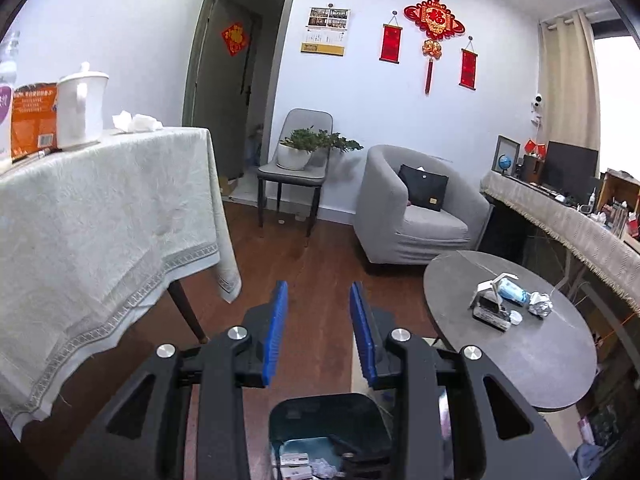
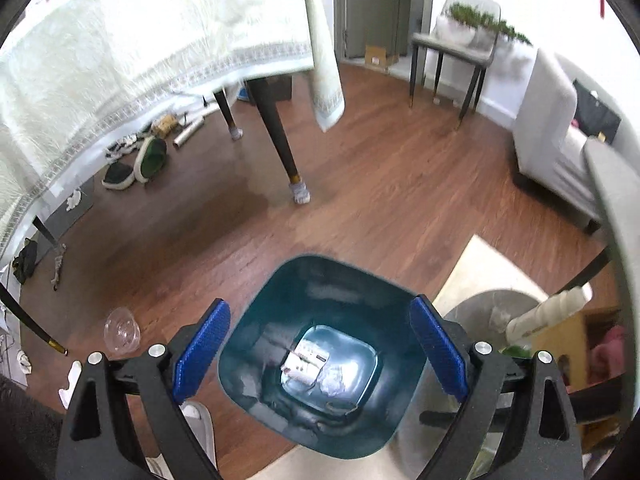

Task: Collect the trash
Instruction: 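Carry the SanDisk package over the teal bin and open the right gripper, then return the right gripper to the table and grasp the white paper sheet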

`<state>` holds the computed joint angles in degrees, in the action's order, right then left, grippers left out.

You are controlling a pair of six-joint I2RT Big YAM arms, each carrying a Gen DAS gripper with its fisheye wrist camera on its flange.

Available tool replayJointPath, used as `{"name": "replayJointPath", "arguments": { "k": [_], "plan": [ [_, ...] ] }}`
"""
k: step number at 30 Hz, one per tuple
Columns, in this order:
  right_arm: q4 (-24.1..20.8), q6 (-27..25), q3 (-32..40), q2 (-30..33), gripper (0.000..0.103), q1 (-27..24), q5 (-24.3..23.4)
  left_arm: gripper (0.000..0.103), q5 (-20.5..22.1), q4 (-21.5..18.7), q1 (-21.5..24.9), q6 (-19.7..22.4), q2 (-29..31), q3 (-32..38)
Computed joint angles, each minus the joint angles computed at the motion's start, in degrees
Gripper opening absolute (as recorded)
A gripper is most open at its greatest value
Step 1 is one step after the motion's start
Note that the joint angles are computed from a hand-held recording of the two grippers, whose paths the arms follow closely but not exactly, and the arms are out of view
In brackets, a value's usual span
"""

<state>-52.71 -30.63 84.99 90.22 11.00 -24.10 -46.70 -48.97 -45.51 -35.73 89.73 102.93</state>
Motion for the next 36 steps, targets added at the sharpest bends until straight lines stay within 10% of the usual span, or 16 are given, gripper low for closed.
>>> {"name": "replayJointPath", "arguments": {
  "k": [14,36],
  "plan": [
    [8.90,1.48,-0.27,-6.64,0.092,-7.81,-5.61,0.067,0.82,-2.19,0.38,-2.17,3.25,3.67],
    [3.34,7.93,18.56,6.50,0.100,-23.52,-13.73,0.088,12.50,-8.91,0.41,6.81,25.09,30.56]
  ]
}}
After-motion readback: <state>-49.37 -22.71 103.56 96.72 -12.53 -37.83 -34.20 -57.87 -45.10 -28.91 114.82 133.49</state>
